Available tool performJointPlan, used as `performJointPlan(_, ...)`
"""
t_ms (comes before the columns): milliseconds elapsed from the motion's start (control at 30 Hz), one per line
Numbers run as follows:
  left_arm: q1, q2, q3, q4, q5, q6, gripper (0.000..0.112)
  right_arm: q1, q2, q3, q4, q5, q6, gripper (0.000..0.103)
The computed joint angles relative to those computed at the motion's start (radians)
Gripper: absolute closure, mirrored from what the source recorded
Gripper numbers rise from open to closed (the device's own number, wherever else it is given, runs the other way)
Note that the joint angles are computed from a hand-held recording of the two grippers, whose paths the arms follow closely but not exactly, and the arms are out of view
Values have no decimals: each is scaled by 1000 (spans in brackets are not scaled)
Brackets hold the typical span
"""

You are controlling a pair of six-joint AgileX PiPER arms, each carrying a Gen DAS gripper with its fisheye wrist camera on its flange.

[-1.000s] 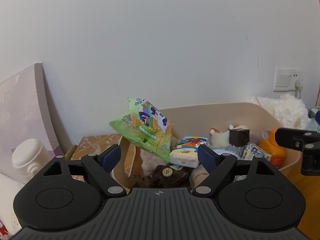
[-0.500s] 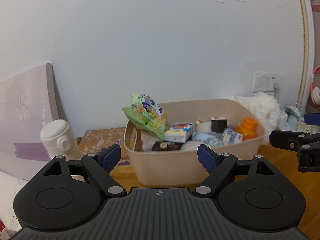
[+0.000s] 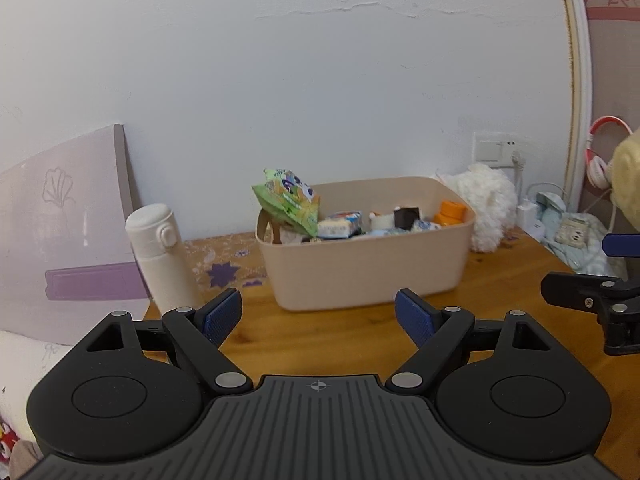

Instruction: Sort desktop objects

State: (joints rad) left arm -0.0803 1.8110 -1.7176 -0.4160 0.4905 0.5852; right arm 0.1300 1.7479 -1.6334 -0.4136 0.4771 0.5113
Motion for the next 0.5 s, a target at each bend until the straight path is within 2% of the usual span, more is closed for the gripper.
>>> performJointPlan(67, 11, -54, 81, -35, -23, 47, 27, 24, -54, 68, -57, 2, 45, 0)
performJointPlan(167, 42, -128, 173, -122, -7, 133, 27, 65, -128, 162, -144, 11, 111, 0)
performJointPlan(333, 67, -242, 312, -194, -14, 237, 27, 115, -223, 270, -142, 32, 119, 0)
performJointPlan(500, 118, -324, 398, -302, 50, 349, 27, 173, -292, 338, -198, 73, 173, 0)
